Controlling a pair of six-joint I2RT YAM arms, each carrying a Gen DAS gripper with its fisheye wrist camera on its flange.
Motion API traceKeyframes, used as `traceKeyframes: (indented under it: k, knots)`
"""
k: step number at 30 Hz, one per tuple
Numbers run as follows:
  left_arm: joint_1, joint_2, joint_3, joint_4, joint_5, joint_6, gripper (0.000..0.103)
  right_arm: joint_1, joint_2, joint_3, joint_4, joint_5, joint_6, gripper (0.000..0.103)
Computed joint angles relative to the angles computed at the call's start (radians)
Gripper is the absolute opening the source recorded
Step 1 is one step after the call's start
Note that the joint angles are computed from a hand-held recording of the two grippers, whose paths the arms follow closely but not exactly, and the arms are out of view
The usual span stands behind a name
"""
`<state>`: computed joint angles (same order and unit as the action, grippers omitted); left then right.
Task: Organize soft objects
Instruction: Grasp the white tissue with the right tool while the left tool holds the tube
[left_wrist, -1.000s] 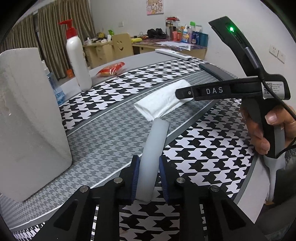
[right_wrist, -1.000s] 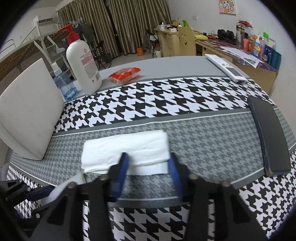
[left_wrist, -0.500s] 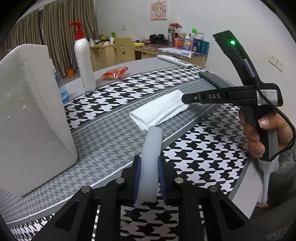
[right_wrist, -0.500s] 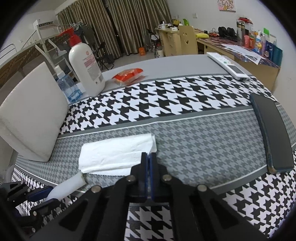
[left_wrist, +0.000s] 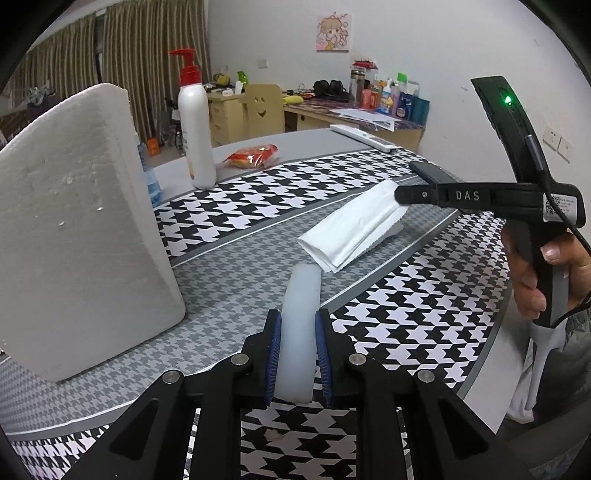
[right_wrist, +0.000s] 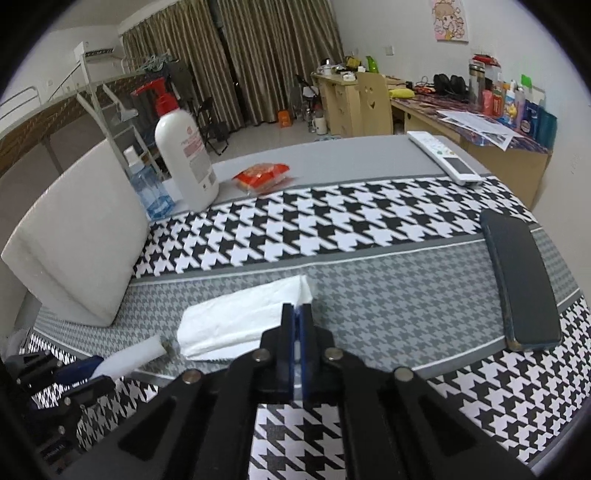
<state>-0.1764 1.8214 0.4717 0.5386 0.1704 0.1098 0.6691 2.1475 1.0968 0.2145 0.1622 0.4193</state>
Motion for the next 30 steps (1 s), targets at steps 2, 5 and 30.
traceKeyframes:
  k: [2,5,30]
  knots:
    - [0.004,-0.002,0.001,-0.003,0.001,-0.002,0.02,0.011,0.0,0.0,-0.001,0.015,-0.014,0.028]
    - [0.008,-0.006,0.002,-0.006,0.004,-0.004,0.02,0.036,-0.012,-0.018,0.023,0.061,-0.034,0.066]
    - [0.113,-0.06,-0.075,0.04,0.046,-0.01,0.02,0.131,0.205,0.3,-0.179,-0.046,-0.133,0.066]
